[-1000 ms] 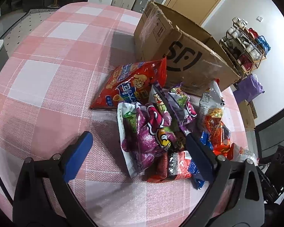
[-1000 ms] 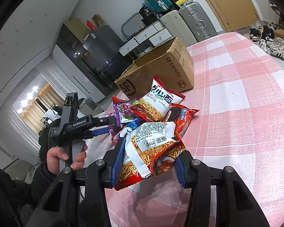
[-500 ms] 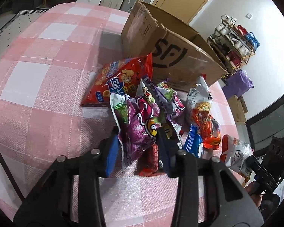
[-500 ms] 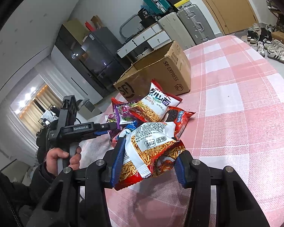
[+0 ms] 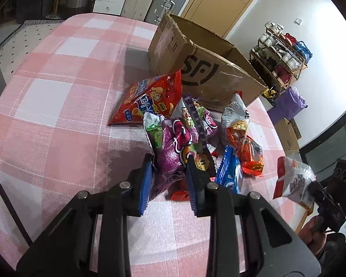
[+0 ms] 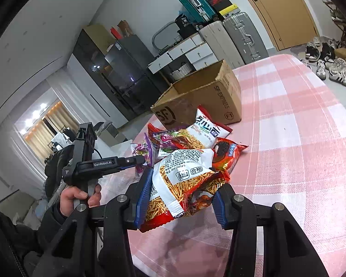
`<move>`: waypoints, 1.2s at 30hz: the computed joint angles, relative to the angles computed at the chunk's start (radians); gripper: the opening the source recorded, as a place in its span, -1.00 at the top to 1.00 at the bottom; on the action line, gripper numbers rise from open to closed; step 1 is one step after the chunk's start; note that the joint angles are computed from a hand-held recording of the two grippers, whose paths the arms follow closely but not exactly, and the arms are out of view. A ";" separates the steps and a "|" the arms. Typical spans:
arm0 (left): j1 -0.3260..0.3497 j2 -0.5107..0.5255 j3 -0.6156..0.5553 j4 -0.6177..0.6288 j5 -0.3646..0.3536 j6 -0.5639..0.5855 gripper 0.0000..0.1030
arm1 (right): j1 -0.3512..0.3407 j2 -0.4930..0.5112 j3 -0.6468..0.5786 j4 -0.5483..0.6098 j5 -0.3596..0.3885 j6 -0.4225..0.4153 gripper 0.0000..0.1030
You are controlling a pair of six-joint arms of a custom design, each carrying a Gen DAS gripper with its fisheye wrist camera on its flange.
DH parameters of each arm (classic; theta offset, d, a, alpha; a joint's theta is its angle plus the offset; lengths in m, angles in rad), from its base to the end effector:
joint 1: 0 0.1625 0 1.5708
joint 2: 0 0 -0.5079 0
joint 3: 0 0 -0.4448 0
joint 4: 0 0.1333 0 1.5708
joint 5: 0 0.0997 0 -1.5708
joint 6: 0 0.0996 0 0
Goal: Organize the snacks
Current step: 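Carry the purple bag with the left gripper while the right gripper carries the noodle bag over the box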
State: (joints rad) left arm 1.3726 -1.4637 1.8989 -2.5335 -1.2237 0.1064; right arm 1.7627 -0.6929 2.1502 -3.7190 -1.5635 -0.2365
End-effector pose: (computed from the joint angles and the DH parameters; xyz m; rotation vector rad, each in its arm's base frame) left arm 0.0476 -0.6123 0.4492 0.2859 2.7128 -0.7569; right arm 0.2425 -0.5452 0.0318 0.6305 -2.8801 1.0610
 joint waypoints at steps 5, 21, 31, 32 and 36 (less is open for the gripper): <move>0.003 -0.027 0.010 -0.008 -0.020 -0.001 0.53 | 0.016 -0.003 -0.001 0.000 -0.002 -0.008 0.08; -0.050 -0.121 0.027 -0.007 -0.050 0.071 0.53 | 0.073 -0.009 -0.071 0.064 -0.003 -0.024 0.08; -0.094 -0.128 -0.034 0.030 -0.032 0.101 0.53 | 0.104 -0.017 -0.166 0.126 0.021 -0.042 0.08; -0.102 -0.129 -0.034 0.030 -0.028 0.101 0.53 | 0.105 -0.017 -0.177 0.134 0.024 -0.042 0.08; -0.127 -0.118 -0.062 0.052 -0.004 0.105 0.53 | 0.106 -0.015 -0.221 0.167 0.032 -0.033 0.08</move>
State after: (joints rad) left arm 1.2453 -1.5820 1.8367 -2.4819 -1.2273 0.2111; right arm 1.8691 -0.7083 1.9291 -3.5524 -1.5320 -0.2694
